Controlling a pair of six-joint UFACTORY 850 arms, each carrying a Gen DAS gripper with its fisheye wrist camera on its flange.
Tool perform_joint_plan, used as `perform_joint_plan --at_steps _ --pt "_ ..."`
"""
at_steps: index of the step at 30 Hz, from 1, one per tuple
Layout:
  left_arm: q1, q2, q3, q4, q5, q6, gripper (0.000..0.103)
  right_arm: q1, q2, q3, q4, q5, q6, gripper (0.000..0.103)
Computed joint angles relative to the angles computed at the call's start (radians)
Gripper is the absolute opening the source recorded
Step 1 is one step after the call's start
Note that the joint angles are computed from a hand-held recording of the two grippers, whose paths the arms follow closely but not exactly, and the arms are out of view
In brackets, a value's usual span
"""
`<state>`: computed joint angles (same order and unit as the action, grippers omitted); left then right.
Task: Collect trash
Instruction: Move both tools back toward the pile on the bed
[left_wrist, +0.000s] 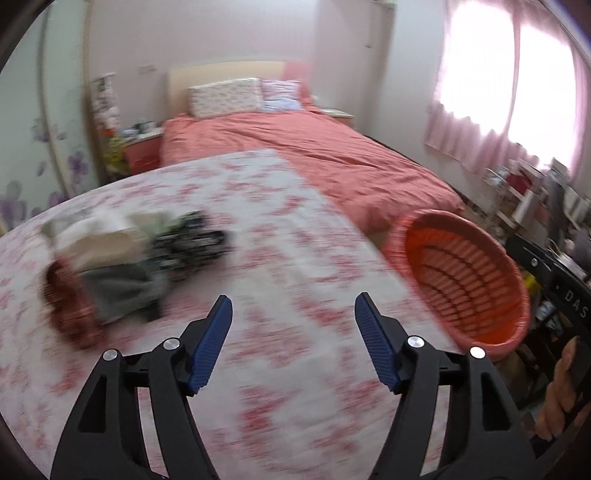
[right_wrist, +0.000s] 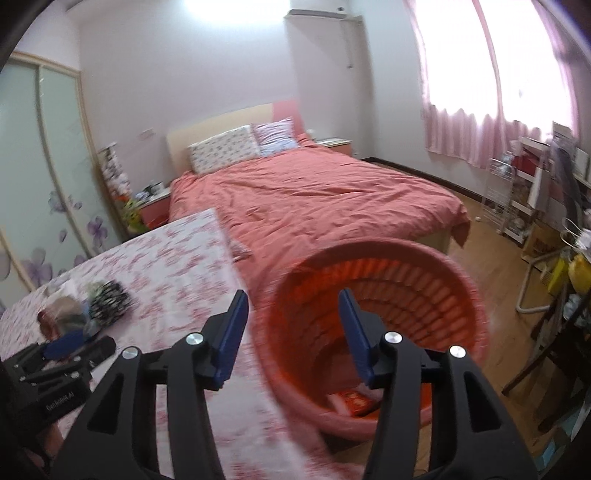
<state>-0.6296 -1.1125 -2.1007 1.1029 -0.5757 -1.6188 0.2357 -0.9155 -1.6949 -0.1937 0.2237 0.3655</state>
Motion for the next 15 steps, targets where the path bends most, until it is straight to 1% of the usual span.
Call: perform_joint_plan --at_steps 2,4,6,7,8,10,11,14,15 --pt "0.011 0.070 0.127 0.080 -0.015 -0.132 0.070 0.024 -0.003 -0.004 -0.068 -0.009 0.054 0.051" --pt "0.017 0.106 0.189 0.108 -0.043 -0.194 0.071 0.048 -0.008 -0.013 -0.133 -0.019 0.105 0.053" --pt "0.020 0.139 0.253 0.118 -0.123 -0.242 0.079 0.072 -0.014 -0.022 -0.196 -0.029 0.154 0.055" --pt "0.022 0.157 0.289 0.134 -0.164 -0.281 0.085 0.085 -0.019 -0.030 -0.236 -0.035 0.186 0.056" --pt "0.025 0.171 0.318 0.151 -0.173 -0.310 0.086 0.097 -0.024 -0.037 -0.275 -0.040 0.218 0.056" --pt "0.039 0.203 0.378 0.168 -0.165 -0.358 0.086 0.119 -0.033 -0.048 -0.339 -0.050 0.268 0.057" --pt "0.051 0.226 0.418 0.186 -0.145 -0.404 0.086 0.128 -0.040 -0.057 -0.386 -0.056 0.309 0.057" --pt "0.071 0.254 0.473 0.247 -0.111 -0.497 0.086 0.153 -0.058 -0.083 -0.524 -0.075 0.432 0.058" --pt "0.070 0.255 0.479 0.266 -0.119 -0.515 0.086 0.159 -0.061 -0.088 -0.554 -0.080 0.457 0.058"
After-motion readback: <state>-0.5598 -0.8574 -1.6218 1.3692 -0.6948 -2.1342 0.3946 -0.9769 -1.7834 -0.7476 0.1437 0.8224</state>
